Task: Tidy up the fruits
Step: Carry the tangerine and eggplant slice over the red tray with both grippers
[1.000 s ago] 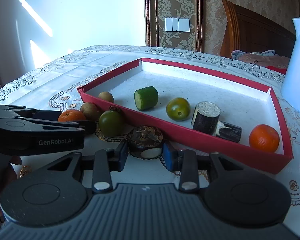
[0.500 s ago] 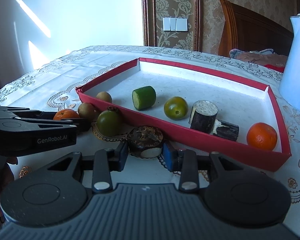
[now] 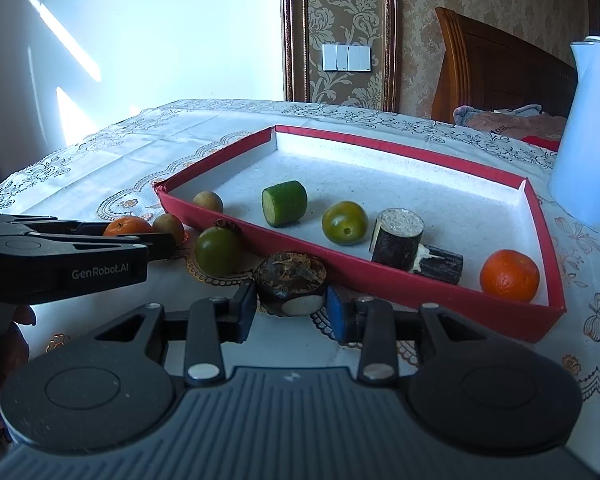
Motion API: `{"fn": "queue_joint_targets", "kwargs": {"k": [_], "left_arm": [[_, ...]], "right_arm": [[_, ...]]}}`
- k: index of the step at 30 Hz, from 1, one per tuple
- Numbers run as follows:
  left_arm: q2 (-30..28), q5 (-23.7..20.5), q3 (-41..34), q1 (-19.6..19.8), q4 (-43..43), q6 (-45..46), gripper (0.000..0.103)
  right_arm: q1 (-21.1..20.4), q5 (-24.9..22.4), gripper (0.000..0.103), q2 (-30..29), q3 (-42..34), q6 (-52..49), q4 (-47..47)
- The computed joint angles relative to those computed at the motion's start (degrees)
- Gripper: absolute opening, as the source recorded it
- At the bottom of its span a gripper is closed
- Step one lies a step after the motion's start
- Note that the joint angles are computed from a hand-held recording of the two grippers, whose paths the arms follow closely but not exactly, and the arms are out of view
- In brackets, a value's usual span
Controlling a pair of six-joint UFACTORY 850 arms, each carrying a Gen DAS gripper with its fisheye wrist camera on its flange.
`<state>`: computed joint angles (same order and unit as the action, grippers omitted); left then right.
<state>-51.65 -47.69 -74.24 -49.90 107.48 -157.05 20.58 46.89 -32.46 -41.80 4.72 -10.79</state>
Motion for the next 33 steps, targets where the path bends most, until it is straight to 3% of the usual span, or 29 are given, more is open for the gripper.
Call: {"fn": "queue_joint_targets", "kwargs": {"k": [9,16,22,26,33], "left_arm": [[0.0,-2.8,0.3,-0.8,0.0,0.1,0.041],[-0.3,-5.0,-0.3,-1.8,-0.6,2.8,0.041],[-0.1,-4.1,-0.6,-1.9,1.2,1.9,0.041],[0.0,-3.7,-1.6,-1.9,2.1,2.0,0.041],[-2.0,-1.7,-8.2,-1.5,3.2,7.1,0.041]], "right_arm": [[-1.4,3.4,0.035,2.4,3.1,-0.6,-1.1],[-5.0,5.1,0.035,4.0,4.3,-0.2,-1.5],[-8.1,5.5,0.034,4.3,3.4,0.0,-0.8],[-9.4,3.3,0.035,3.5,1.3,-0.2,-0.8],[-9.2,3.0,0.035,2.1,-0.1,0.3,-1.4]]}}
